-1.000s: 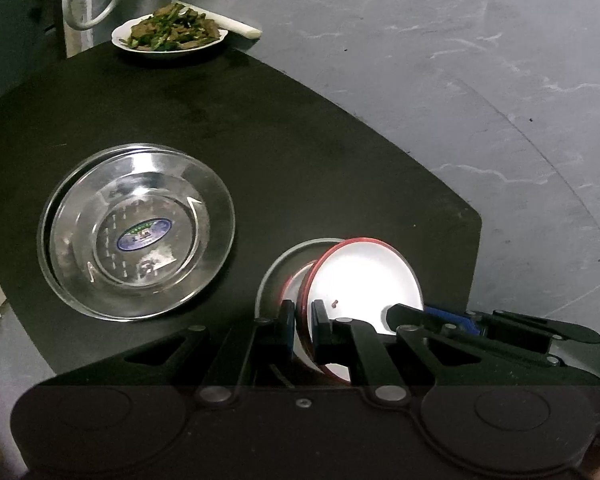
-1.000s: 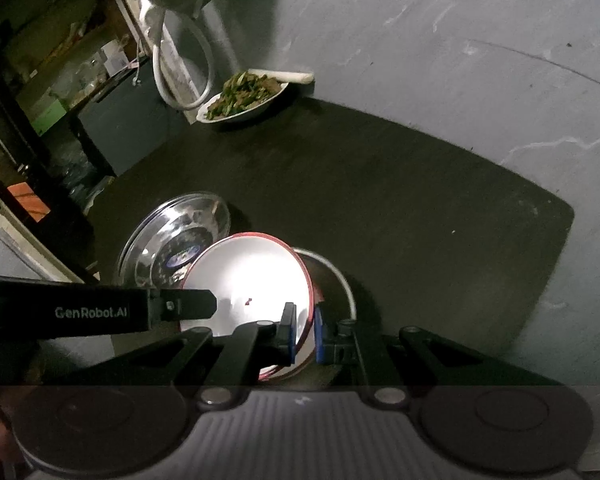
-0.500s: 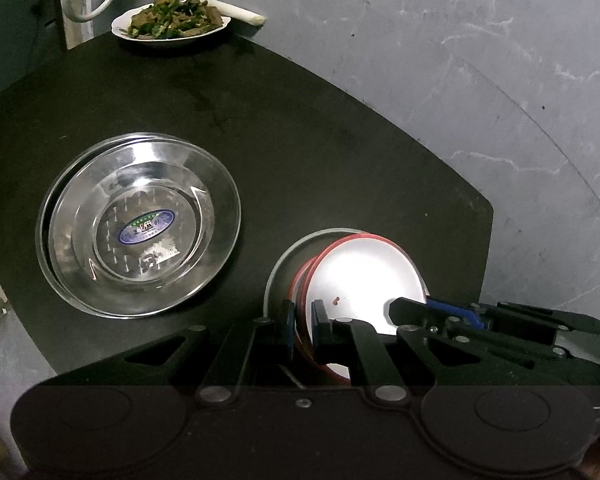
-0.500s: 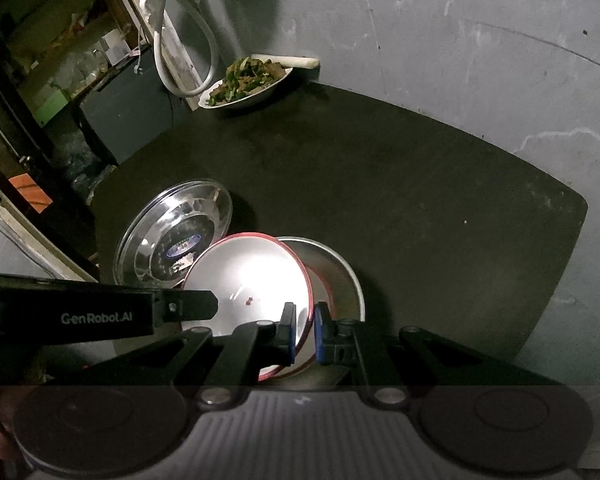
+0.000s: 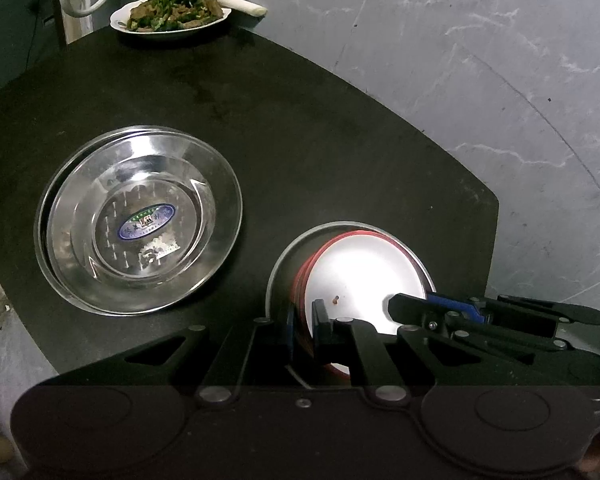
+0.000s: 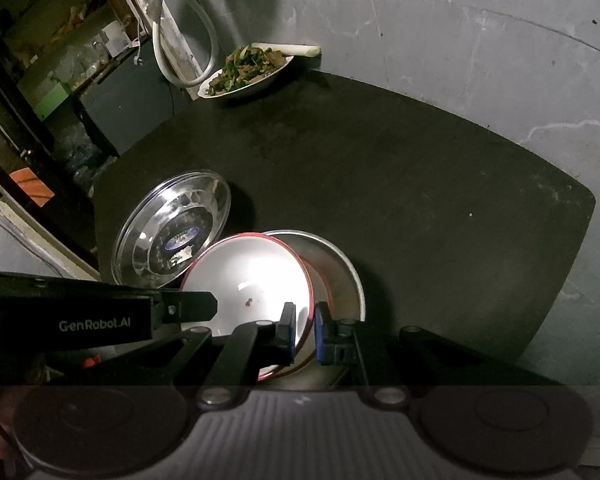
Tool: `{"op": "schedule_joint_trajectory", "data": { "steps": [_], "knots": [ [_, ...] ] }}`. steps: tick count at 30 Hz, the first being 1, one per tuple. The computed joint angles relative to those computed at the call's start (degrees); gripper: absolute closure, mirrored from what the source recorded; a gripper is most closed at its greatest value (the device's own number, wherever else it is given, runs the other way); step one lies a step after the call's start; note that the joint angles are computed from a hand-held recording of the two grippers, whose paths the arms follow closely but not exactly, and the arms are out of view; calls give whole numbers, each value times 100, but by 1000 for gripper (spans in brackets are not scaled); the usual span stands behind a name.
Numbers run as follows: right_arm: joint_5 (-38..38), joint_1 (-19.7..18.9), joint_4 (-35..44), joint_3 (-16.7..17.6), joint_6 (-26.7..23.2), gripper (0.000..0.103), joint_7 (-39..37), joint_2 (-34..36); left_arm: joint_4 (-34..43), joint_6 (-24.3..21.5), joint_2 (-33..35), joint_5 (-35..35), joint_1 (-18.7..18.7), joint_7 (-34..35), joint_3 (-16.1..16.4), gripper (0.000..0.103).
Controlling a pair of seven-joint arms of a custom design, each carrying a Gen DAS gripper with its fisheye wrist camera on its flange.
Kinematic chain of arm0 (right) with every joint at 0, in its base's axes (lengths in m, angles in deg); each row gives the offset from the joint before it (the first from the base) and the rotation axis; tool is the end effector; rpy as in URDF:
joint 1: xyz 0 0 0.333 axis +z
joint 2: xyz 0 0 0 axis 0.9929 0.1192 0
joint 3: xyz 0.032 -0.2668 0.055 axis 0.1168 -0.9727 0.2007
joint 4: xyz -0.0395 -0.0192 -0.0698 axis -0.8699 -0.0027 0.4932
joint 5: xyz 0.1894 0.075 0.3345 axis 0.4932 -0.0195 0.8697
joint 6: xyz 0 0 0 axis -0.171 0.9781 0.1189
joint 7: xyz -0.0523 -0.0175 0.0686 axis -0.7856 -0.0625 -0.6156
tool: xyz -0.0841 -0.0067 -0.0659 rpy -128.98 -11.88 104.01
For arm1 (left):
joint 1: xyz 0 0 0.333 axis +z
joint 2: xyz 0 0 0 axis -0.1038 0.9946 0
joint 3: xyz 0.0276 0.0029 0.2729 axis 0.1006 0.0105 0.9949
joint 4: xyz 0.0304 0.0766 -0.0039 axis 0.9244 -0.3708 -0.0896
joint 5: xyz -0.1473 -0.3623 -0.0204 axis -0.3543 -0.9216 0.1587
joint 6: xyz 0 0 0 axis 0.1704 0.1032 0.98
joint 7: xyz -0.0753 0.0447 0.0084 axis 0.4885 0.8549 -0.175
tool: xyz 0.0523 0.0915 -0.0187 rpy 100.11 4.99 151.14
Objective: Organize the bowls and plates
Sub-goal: 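Lower the second white bowl into the nested bowls and open the left tool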
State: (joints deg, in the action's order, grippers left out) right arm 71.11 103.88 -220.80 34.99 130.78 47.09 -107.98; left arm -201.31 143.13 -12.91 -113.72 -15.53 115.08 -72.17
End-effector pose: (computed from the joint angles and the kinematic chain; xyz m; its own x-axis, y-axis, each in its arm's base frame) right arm 0.4061 0.1995 0.4884 -0.0762 -0.9580 -0.2764 -0.8013 0.2238 -0.5548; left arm 0.5248 -0.1948 0.4953 -0.3871 -0.8768 0.2853 -0.8695 0.2442 -0.4293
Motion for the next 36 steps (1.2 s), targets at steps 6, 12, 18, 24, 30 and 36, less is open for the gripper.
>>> {"op": "schedule_joint_trajectory", "data": {
  "steps": [6,12,18,24,30,36],
  "knots": [
    [30,8,16,-18,4,92,-40,25,26,-14,34,32,-1,-40,-8,94],
    [49,20,11,-23,-22,91,-81,7,52,-20,62,70,-2,-54,-16,93],
    [76,42,5,-42,-42,91,-166,-14,91,-54,89,97,-1,-49,-17,93],
    [44,6,3,-5,-72,85,-201,-47,100,-76,89,122,5,-66,-19,89],
    [90,47,-50,-52,-33,83,-266,-75,100,-76,78,95,9,-40,-12,89],
    [76,42,-164,-41,12,80,-332,-242,27,18,-37,96,14,-21,-2,78]
  ]
}}
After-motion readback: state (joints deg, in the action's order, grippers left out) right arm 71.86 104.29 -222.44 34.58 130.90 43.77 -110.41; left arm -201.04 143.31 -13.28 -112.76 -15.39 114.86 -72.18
